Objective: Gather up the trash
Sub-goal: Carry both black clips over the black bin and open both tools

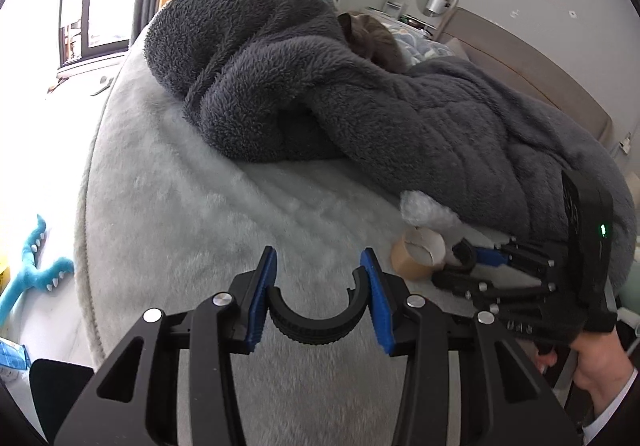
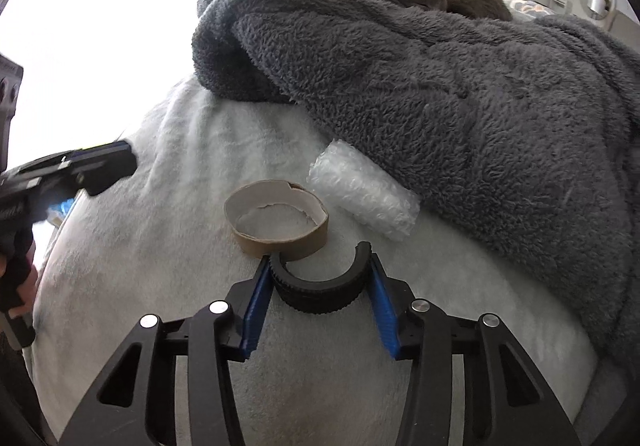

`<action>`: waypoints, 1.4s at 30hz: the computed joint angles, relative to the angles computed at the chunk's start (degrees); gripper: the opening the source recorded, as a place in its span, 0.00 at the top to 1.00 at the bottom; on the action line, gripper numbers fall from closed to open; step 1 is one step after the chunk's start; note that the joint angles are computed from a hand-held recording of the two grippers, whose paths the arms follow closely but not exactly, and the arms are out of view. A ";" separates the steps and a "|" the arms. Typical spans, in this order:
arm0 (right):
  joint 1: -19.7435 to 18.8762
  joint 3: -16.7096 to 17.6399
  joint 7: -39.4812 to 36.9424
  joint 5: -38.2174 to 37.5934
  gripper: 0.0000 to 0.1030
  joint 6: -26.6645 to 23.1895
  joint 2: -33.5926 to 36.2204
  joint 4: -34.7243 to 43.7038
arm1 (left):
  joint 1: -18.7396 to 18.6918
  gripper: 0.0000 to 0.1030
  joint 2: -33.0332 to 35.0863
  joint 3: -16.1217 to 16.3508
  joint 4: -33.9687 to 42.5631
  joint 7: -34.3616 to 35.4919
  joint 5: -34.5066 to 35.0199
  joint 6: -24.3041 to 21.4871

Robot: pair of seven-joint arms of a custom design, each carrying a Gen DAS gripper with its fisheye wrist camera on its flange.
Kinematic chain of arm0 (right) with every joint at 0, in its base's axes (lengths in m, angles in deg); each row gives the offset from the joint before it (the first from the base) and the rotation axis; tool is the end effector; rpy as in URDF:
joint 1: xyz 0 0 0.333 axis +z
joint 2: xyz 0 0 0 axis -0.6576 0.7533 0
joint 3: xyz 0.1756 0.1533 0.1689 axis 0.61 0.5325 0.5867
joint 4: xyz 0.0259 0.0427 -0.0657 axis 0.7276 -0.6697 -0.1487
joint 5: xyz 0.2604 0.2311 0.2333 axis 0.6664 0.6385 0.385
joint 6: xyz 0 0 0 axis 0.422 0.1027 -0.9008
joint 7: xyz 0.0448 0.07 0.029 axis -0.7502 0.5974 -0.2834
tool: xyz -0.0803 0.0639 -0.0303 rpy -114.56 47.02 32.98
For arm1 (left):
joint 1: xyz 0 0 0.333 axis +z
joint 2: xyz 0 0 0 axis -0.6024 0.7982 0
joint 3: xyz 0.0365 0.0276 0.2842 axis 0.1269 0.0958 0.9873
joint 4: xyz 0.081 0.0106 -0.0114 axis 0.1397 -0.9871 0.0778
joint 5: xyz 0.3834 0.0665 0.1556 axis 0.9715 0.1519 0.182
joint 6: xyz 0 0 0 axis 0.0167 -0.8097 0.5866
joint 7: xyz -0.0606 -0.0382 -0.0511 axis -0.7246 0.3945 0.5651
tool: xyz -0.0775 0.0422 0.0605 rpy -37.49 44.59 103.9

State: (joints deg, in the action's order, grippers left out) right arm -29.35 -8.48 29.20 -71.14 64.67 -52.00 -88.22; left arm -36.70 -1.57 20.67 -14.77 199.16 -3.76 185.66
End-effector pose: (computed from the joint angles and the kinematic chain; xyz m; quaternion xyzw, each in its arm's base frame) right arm 0.6279 0.1549 0.5692 -0.7061 0.6296 -0.1966 0.2576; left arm 0.6599 -0.1064 0.6309 -0.4831 0.7741 -0.4022 0.0754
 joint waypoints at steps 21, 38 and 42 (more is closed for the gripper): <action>4.88 2.71 25.90 -12.20 0.54 -3.81 -2.40 0.75 | 4.67 0.55 -11.23 6.21 -9.26 7.74 -4.35 -6.58; 10.93 4.80 32.71 -18.72 0.54 -0.80 3.47 8.77 | 8.51 0.55 -12.67 9.50 -12.44 9.17 0.93 -8.46; 12.27 4.92 30.97 -17.96 0.54 -1.20 6.32 12.47 | 9.69 0.55 -10.62 9.51 -10.82 7.73 2.96 -10.08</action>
